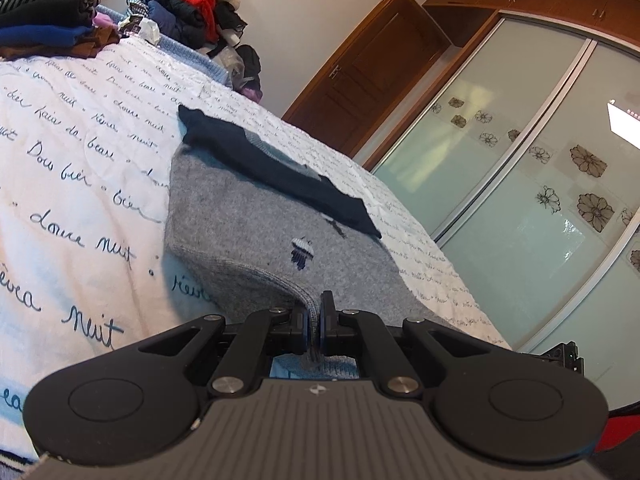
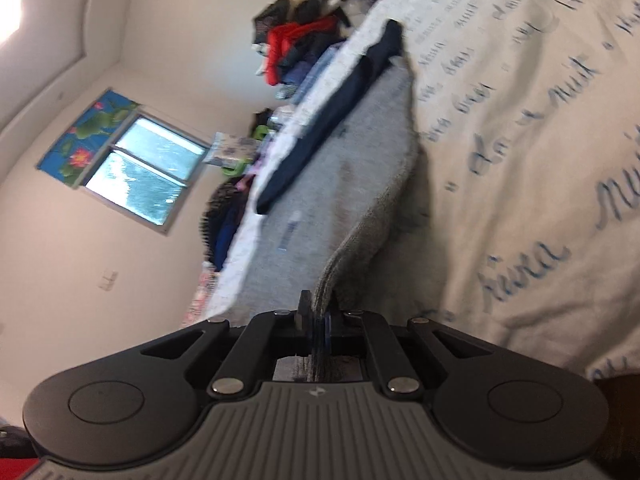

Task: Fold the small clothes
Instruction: 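Lift the grey hem with both tools and fold it toward the collar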

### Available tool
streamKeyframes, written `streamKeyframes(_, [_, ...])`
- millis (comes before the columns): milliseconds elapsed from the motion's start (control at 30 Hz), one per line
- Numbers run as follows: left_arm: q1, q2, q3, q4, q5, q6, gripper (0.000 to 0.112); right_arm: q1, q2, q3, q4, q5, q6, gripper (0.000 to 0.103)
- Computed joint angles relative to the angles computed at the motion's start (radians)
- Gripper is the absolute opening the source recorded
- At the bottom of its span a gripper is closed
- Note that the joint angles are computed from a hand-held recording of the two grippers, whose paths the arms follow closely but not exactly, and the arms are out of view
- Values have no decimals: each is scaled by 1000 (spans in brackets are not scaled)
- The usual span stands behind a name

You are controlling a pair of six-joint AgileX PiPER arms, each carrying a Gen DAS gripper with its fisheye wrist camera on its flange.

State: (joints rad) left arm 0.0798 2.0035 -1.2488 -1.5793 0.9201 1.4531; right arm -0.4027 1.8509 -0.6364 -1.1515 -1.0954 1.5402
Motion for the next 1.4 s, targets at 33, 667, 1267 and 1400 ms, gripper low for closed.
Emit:
streamKeyframes(33, [1, -1, -4, -6, 4, -2, 6, -2, -4, -5, 1, -11, 3, 5])
streamKeyframes(667, [-41, 26, -186, -68, -47, -71, 6, 33, 26, -233, 50, -37, 74, 5])
streamKeyframes(1267, [-122, 195, -590, 73, -162, -321, 6, 45, 133, -496, 84, 45, 142, 5])
streamKeyframes(1400, [-131, 237, -676, 145, -186, -408, 6, 47, 155, -532, 89, 55, 151, 6])
